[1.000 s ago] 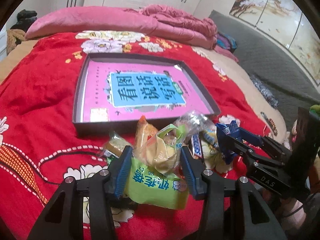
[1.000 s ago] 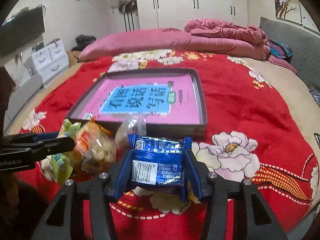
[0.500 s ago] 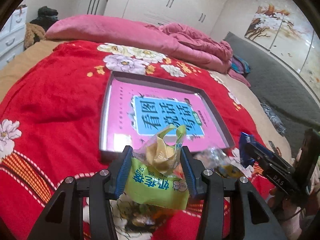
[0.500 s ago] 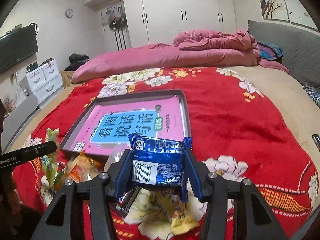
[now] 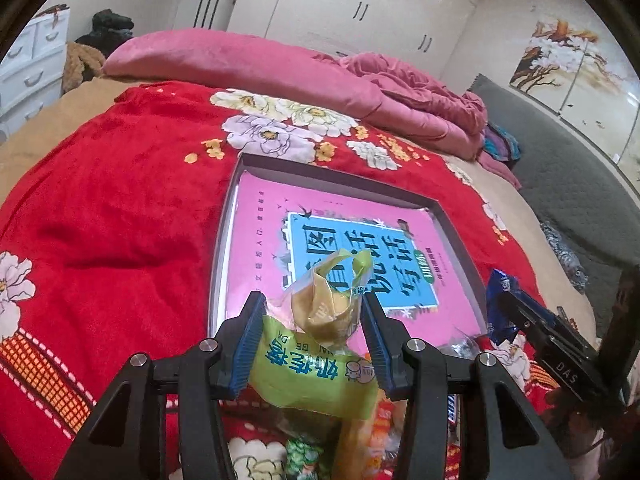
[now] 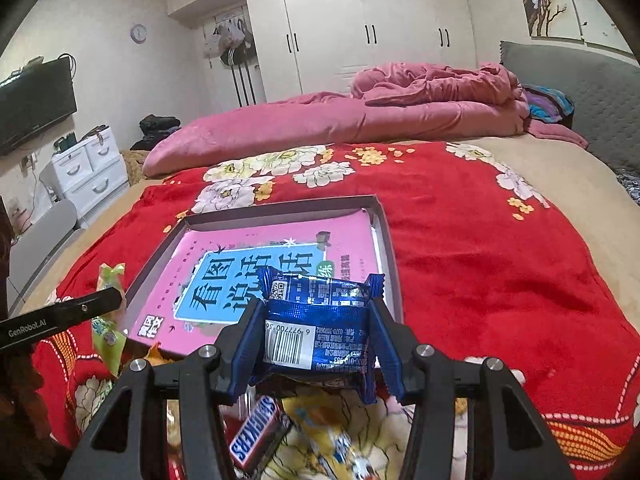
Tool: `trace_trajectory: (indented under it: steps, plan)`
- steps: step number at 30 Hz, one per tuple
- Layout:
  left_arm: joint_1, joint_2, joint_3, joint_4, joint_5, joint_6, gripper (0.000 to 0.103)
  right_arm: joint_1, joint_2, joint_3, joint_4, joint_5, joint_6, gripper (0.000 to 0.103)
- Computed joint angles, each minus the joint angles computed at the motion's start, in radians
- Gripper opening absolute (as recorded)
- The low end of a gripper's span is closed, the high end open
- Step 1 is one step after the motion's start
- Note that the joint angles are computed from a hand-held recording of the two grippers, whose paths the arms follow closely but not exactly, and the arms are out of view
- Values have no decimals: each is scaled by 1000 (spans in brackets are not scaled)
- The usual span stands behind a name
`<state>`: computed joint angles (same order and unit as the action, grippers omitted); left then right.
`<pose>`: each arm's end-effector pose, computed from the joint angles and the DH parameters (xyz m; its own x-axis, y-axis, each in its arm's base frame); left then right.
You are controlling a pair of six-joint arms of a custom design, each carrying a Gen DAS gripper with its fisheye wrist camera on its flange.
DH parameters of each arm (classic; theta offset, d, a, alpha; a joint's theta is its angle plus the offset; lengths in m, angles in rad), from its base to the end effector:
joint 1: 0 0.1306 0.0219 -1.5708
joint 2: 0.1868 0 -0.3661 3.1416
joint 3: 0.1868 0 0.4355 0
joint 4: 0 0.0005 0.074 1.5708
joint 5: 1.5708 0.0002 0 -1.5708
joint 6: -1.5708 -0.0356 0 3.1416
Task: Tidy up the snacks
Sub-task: 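Carry both held snacks over the tray and lower them onto the book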
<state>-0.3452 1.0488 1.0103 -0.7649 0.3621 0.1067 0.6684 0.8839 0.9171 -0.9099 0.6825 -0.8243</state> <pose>0.3823 -0.1514 0.3822 -0.7318 0.1573 -0.6632 0.4726 0.8182 -0.3274 0.2861 0.1967 0.3881 -0.5302 0.3072 -0.7903 0.3313 0.9330 0.1404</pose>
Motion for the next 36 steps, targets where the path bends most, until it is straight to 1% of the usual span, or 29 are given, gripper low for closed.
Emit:
trace_trajectory:
  steps: [7, 16, 18, 24, 29, 36]
  plan:
    - [-1, 51, 22, 23, -27, 15, 50, -43, 28, 3, 44, -36, 29, 53]
    - [-16, 96, 40, 58, -85, 7, 50, -82, 60, 8, 36, -72, 22, 53]
    - [-21, 105, 43, 58, -96, 4, 51, -94, 68, 7, 32, -97, 19, 53]
    - [-34, 122, 50, 55, -115, -2, 51, -100, 76, 6, 36, -124, 30, 53]
    - [-43, 134, 54, 43, -125, -9, 51, -105, 83, 4, 56, -165, 47, 53]
    - [-49, 150, 63, 24, -124, -20, 52, -113, 80, -7, 85, -212, 46, 53]
